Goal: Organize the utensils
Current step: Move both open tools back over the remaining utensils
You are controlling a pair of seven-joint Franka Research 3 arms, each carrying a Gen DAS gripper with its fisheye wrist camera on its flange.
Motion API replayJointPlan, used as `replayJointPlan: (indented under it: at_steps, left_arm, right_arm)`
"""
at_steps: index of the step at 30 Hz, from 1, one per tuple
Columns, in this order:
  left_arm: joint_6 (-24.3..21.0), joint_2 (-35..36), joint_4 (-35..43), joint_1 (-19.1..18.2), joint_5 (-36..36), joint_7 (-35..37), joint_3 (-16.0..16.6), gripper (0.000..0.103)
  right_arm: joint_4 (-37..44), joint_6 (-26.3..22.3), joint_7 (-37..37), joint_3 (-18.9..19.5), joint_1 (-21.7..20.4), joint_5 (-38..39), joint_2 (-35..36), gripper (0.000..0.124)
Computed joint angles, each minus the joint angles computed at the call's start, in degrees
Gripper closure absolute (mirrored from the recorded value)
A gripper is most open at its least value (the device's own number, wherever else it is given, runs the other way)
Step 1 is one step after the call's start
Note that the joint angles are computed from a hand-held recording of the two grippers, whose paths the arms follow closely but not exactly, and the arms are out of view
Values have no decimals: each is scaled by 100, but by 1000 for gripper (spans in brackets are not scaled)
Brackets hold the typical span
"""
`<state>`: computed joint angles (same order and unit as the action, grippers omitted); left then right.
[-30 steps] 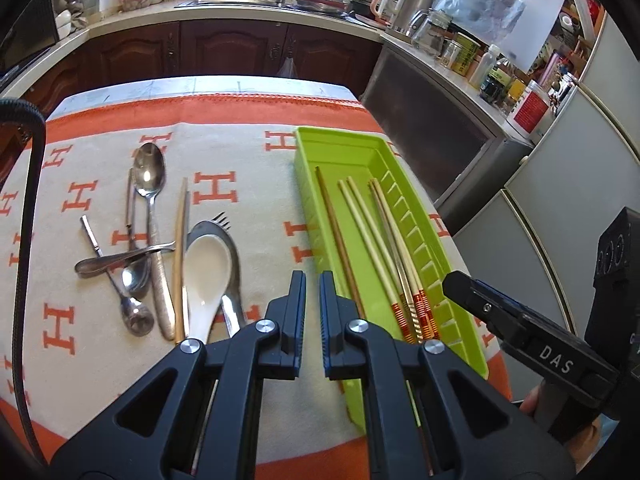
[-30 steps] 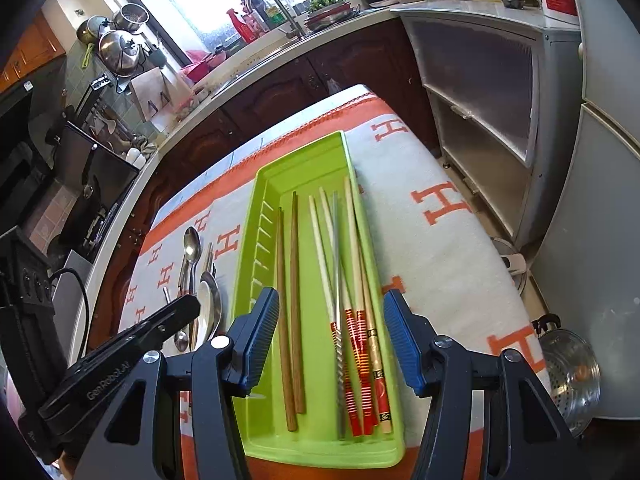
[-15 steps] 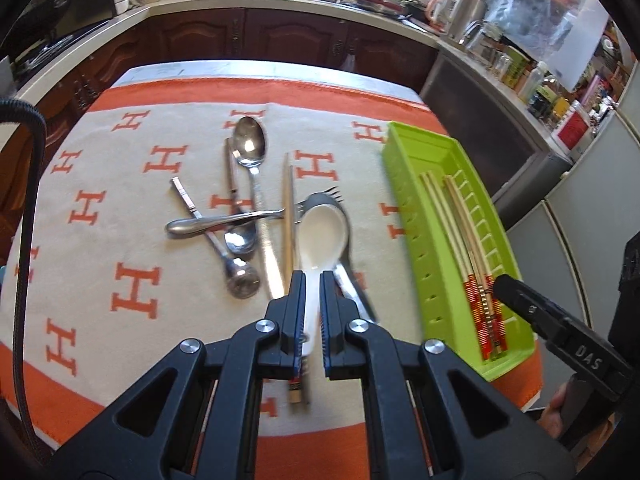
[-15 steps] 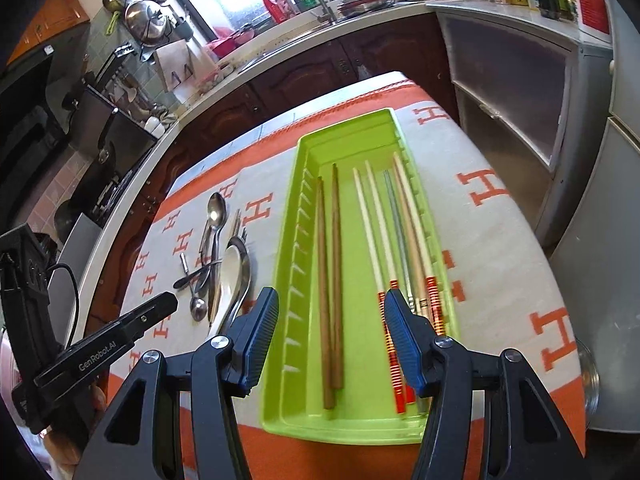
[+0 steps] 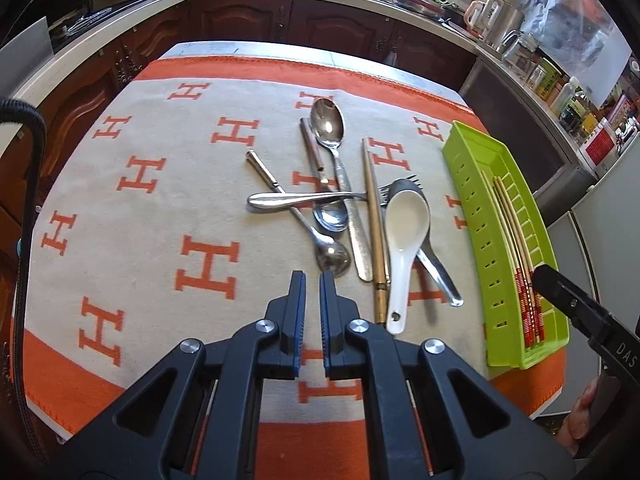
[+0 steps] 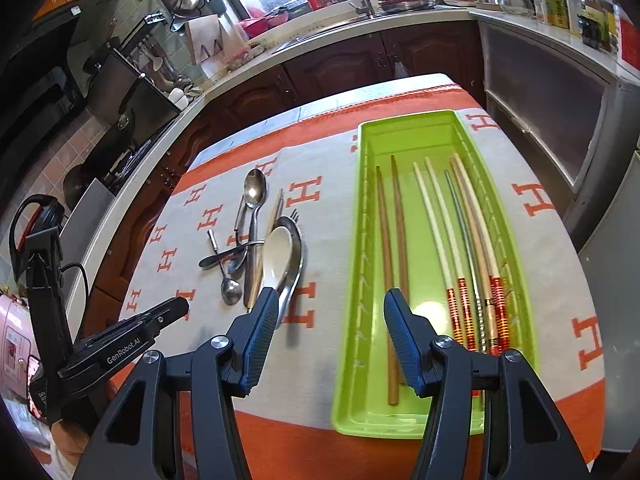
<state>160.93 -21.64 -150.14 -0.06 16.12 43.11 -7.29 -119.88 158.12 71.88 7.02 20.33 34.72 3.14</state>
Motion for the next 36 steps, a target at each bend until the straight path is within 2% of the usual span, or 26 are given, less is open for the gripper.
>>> replayJointPlan:
  at_steps: [9,13,18,20,21,25,33,36]
  left_arm:
    - [77,-121,-279,30,-179,227,210,99]
    - [87,-61,-319,-52,-356,448,303,99]
    - [192,23,-354,-102,-525,672,348,99]
    - [248,68,-346,-162,-645,797,404,99]
    - [266,79,-346,-183,-696,859,424,99]
    - [335,169,-310,-263,-902,1089,482,99]
    - [462,298,-273,-367,-1339,1525,628,99]
    - [491,352,-260,-376,-1481,1671,674,99]
  right_arm:
    - [166,-231,-114,111,168,-57,37,68]
    - [334,-401,30,117,214,-217,203,68]
    - [545,-382,175,137,275,-564,462,69]
    - [667,-380,214,143,293,-676,584,75]
    - [757,-394,223,144,294,-730,666,82]
    - [1396,-761,380,111,270,-991,1139,101]
    - [3204,-1828,1098,-94,311,-1697,2389,105]
    - [3730,-2081,1249,-177,413,-2044,2756,106]
